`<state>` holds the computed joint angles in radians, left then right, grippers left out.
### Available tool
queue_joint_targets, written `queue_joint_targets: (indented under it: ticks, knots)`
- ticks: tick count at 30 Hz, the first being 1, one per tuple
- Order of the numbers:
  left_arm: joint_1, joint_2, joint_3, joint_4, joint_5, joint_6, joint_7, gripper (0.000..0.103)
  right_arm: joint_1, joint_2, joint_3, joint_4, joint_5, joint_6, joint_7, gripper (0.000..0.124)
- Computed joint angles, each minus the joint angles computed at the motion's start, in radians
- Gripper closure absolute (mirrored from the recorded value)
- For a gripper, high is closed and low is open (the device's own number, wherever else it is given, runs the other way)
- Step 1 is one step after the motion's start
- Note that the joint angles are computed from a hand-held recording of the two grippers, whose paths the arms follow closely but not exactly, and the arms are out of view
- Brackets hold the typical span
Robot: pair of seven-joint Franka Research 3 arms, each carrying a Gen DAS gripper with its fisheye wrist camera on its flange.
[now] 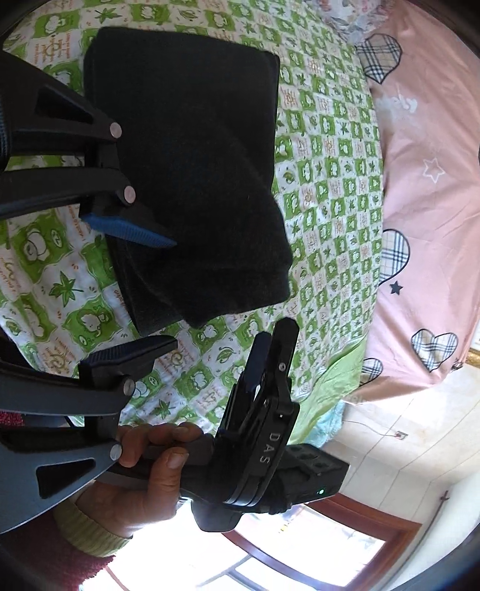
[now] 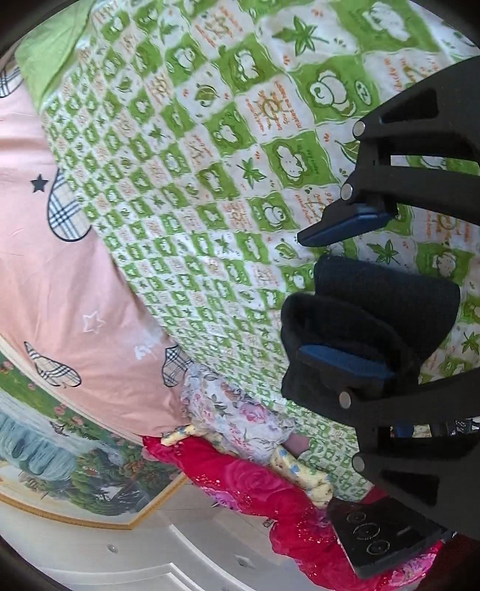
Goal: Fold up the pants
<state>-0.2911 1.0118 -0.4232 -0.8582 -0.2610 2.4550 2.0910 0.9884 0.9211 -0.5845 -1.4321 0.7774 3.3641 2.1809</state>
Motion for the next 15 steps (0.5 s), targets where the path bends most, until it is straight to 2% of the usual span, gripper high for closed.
queue_joint_targets:
  ticks: [3,7,9,15]
  knots:
    - [0.03,-0.037,-0.015,-0.058,-0.024,0.033,0.001,0.048,0.115,0.053,-0.177,0.008,0.03,-0.085,0.075,0.066]
    - [0.055,-0.058,-0.019,-0.083,-0.042,0.055,-0.019,0.044,0.202,0.132,-0.36,0.049,-0.018,-0.218,0.207,0.06]
    - [0.065,-0.07,-0.014,-0.098,-0.044,0.076,-0.035,0.036,0.221,0.159,-0.416,0.071,-0.053,-0.266,0.263,0.058]
    - [0.096,-0.093,-0.005,-0.128,-0.044,0.12,-0.091,0.029,0.235,0.188,-0.484,0.128,-0.153,-0.376,0.381,0.046]
